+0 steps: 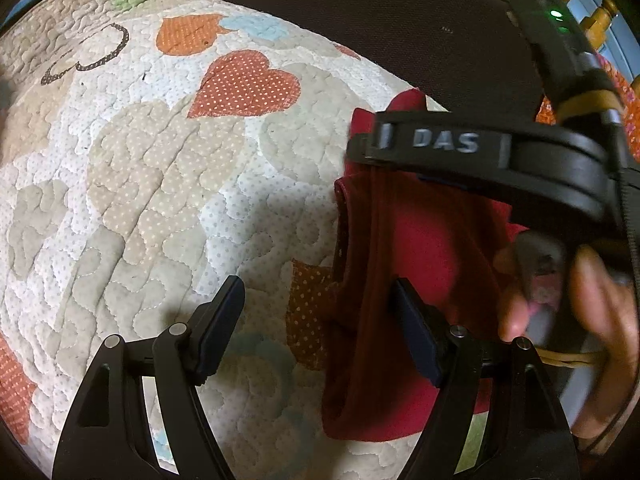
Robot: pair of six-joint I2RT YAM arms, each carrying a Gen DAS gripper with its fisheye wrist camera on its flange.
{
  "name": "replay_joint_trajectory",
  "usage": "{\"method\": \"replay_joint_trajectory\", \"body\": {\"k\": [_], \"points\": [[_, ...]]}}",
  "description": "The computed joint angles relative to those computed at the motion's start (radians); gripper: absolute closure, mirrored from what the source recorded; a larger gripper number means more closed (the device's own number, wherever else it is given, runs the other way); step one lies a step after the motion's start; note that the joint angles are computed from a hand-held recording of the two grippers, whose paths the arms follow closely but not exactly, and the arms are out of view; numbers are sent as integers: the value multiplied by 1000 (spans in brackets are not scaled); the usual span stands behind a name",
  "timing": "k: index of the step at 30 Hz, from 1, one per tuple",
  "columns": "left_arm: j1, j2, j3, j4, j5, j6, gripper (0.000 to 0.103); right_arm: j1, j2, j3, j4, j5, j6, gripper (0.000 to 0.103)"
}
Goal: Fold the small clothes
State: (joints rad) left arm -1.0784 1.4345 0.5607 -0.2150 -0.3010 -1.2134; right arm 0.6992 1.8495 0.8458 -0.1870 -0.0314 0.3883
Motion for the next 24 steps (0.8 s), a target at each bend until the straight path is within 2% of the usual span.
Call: {"method": "replay_joint_trajectory", "body": {"k": [2,4,5,6,9,15,21,22,23,24], "points": [[18,0,-7,18,14,11,27,17,21,4,22,41,-38,43],[36,4,-6,26,27,21,27,22,26,0,32,62,-77,51],[37,5,-5,27,28,23,27,16,15,-9,40,61,-85,62],[40,9,0,26,30,29,27,0,-6,-30,61,28,-88,78],[56,22,16,32,46,59,27,-41,-72,-86,99,-38,-84,89],[131,71,47,127,136,188,27,-121,-288,-229,160,-164,-68,91],[108,124,108,177,156,222,28,-190,-388,-272,132,-287,-80,90],[106,128,113,189,159,220,37,-204,-403,-280,123,-303,-87,89],[108,132,124,192,168,222,44,-228,-429,-295,113,-324,-97,81],[108,140,145,173,169,223,54,-252,-462,-310,94,-329,-107,68]]}}
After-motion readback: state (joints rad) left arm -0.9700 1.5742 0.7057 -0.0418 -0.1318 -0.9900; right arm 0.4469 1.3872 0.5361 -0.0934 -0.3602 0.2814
